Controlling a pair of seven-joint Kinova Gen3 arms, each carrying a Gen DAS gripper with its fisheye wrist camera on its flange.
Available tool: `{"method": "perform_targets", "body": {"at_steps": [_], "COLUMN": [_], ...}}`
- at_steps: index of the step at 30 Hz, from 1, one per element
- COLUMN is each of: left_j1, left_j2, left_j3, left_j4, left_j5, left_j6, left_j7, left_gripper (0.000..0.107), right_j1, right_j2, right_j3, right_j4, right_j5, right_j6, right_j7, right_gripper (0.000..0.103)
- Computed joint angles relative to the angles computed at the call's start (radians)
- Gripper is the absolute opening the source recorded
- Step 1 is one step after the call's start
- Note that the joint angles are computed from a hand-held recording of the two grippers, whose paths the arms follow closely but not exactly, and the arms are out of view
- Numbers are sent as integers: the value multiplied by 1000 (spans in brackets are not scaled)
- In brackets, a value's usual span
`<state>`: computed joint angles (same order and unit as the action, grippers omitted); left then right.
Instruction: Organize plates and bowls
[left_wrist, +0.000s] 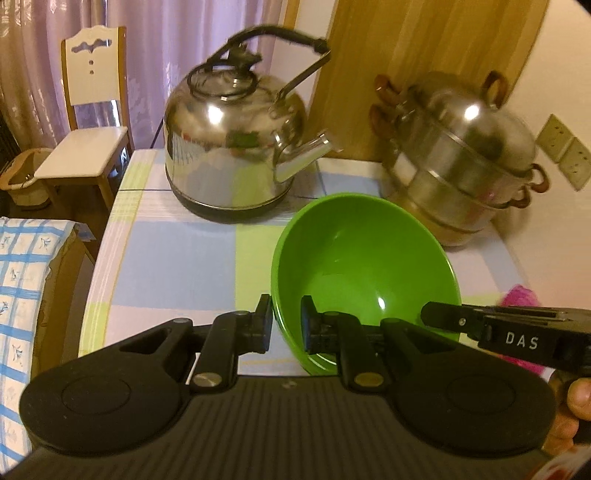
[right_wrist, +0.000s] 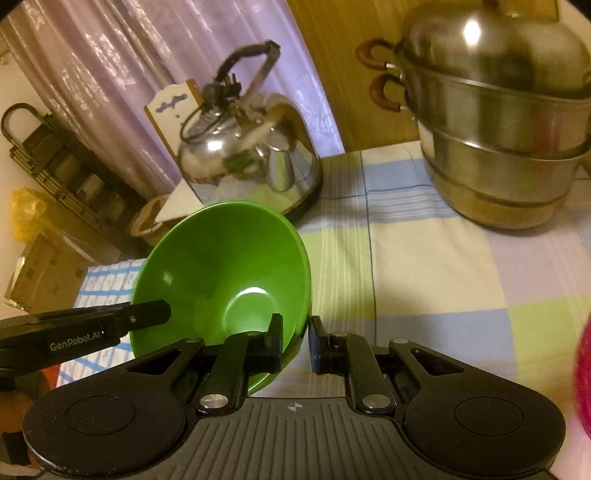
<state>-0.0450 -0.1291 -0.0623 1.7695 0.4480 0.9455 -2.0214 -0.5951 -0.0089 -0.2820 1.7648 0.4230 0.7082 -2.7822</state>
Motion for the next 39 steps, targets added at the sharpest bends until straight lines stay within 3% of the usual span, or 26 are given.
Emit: {"method": "perform_targets", "body": {"at_steps": [6,13,26,32,39], "left_j1": [2,25,55,61,78], "left_j2": [-144,-315,-558,-628,-659], "left_j3": [-38,-96,-159,-156,-179], "left_j4": [33,111,235,288,335], "left_j5": [-8,-55,-175,-221,-236], "left_j6": [93,177,279,294,304], "left_j7": [30,72,132,162,183], "left_gripper": [13,13,13,14,13], "right_j1": [-29,-47,-141,-231,-323], "right_j2": [-91,-161,-161,-134,-117], "right_j3": [-81,-229,-421,-442,-412], "right_j4": [3,24,80,111,141], "right_j5": [20,61,140,190,199], "right_j6": [105,199,285,314,324], "right_j7": [-82,-233,-502,-620,-688], "right_gripper": [14,14,14,14,14]}}
